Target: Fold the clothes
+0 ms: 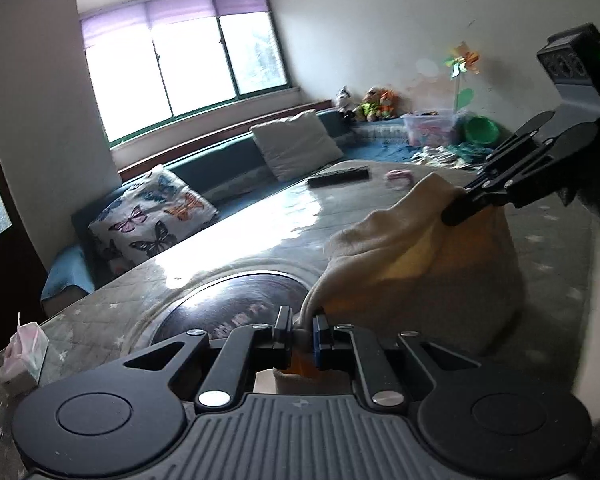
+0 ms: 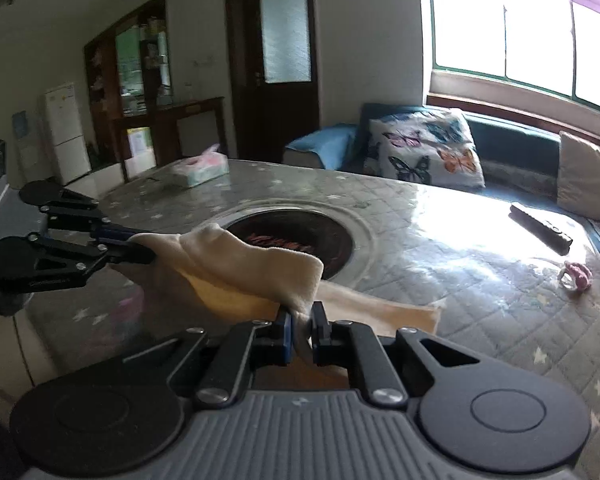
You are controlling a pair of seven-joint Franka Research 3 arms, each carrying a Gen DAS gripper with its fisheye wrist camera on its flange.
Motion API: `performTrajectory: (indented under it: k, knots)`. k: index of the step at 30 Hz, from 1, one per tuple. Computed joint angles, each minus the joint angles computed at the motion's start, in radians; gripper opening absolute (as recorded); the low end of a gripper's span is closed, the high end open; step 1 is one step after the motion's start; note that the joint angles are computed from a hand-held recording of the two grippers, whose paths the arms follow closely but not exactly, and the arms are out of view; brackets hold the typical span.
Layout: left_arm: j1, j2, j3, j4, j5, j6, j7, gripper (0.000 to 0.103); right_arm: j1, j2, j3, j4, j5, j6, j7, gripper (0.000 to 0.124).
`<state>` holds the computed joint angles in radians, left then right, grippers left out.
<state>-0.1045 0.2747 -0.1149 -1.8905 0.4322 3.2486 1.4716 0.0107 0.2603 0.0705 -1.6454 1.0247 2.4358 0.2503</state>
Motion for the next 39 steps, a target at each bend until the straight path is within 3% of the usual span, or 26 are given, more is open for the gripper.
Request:
performTrajectory:
  k: [1,4,8,11,14,21,23,26,29,33,39]
  knots:
    - [0.040,0.039,-0.052,0.051,-0.046,-0.041,0.052,0.010,0.011,0.039,-0.003,0.047,-0.030,0.011,0.026,0.008]
    - [0.072,0.145,-0.097,0.195,-0.075,-0.160,0.082,0.011,0.030,0.153,0.001,0.183,-0.131,0.022,0.119,0.008]
    - [0.044,0.252,-0.067,0.332,-0.105,-0.273,0.081,0.011,0.058,0.331,-0.006,0.381,-0.295,0.002,0.296,0.009]
    - [0.009,0.288,-0.019,0.372,-0.100,-0.304,0.045,0.014,0.060,0.402,0.008,0.448,-0.360,0.005,0.364,0.009]
    - [0.013,0.296,-0.015,0.378,-0.107,-0.316,0.034,0.020,0.061,0.432,0.025,0.452,-0.414,0.045,0.396,0.014]
    - [-0.041,0.274,0.068,0.379,-0.048,-0.297,-0.088,0.023,0.009,0.405,0.086,0.424,-0.384,0.120,0.413,0.024]
    - [-0.024,0.272,0.044,0.385,-0.054,-0.291,-0.092,0.023,-0.004,0.383,0.102,0.396,-0.363,0.142,0.389,0.024]
    - [0.061,0.275,-0.093,0.390,-0.125,-0.285,0.018,0.023,-0.012,0.370,0.111,0.398,-0.351,0.073,0.377,0.022]
    - [0.097,0.309,-0.179,0.439,-0.199,-0.332,0.129,0.020,0.016,0.387,0.089,0.419,-0.380,0.045,0.401,0.018]
    - [0.061,0.379,-0.171,0.550,-0.257,-0.404,0.175,0.020,0.037,0.448,0.072,0.506,-0.414,0.007,0.479,0.018]
    - [-0.009,0.488,-0.100,0.730,-0.279,-0.531,0.142,0.020,0.051,0.490,0.075,0.543,-0.455,0.024,0.492,0.018]
